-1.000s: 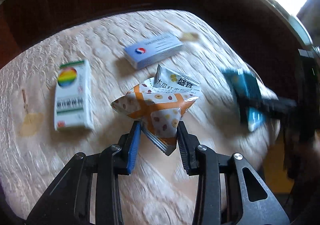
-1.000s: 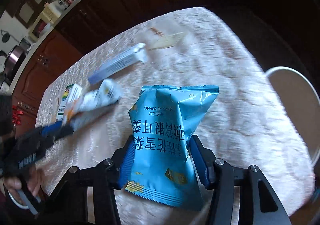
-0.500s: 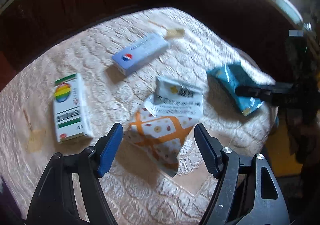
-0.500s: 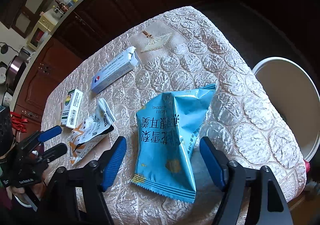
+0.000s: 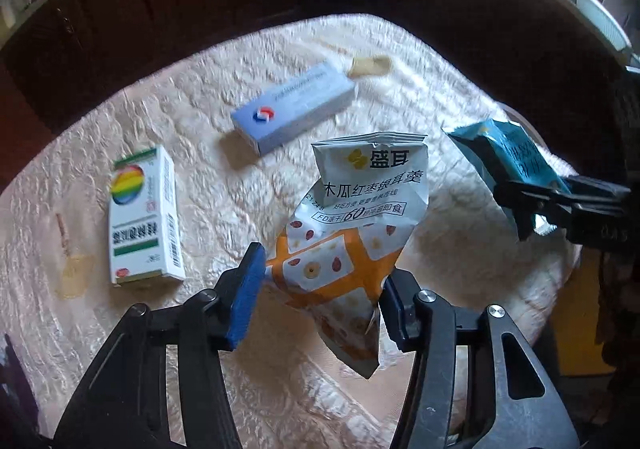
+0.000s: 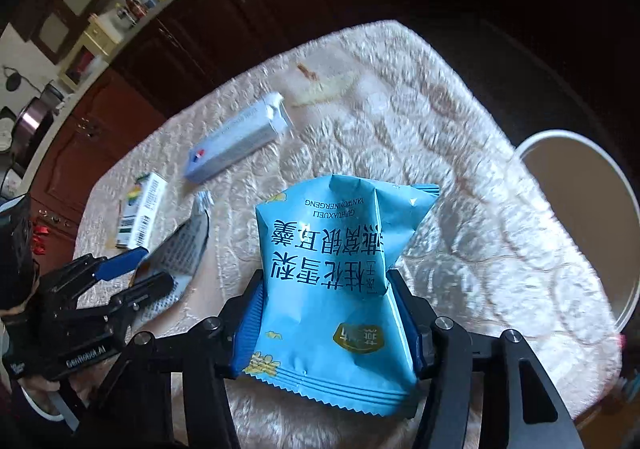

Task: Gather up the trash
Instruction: 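Grasp the orange-patterned snack packet with the left tool while the right tool grasps the blue packet, then carry both packets over the white bucket with both tools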

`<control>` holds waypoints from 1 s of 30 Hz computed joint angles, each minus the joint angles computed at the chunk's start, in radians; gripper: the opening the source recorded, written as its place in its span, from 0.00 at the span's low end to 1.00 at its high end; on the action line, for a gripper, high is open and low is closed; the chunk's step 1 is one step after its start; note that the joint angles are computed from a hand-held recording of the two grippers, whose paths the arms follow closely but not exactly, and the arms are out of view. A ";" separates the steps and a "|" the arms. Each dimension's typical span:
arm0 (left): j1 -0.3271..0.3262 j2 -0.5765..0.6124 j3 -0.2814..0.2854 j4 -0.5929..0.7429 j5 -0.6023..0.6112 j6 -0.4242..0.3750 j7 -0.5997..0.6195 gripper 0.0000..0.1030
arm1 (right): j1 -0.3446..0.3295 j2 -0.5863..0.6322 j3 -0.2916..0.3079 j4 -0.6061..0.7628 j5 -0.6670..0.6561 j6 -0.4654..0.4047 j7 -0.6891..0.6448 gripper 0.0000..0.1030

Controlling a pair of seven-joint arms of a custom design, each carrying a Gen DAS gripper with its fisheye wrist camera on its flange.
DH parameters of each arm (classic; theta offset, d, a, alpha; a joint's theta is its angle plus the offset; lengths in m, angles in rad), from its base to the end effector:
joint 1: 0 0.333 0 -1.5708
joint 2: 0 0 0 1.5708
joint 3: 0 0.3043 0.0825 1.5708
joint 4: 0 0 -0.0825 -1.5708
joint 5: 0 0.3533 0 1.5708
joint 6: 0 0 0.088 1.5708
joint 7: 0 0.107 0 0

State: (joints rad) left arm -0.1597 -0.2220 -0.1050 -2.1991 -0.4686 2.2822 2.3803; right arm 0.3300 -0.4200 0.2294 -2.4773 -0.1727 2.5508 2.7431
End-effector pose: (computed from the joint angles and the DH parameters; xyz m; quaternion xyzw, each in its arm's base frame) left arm 0.4674 -0.1407 0.5100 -0.3558 0.9038 -0.2347 0.0387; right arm 0.3614 0.2369 0.4944 -0.4972 0.8279 -0.0917 0.2428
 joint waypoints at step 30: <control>-0.049 0.036 -0.045 0.017 0.075 0.033 -0.207 0.82 | -0.034 -0.322 0.042 -0.116 0.007 -0.103 0.064 0.55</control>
State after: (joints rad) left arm -0.2088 -0.1862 -0.1501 -2.1821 -0.3940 2.3148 2.1734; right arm 0.2962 -0.7417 0.2711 -2.5938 -0.1657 2.4482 2.8071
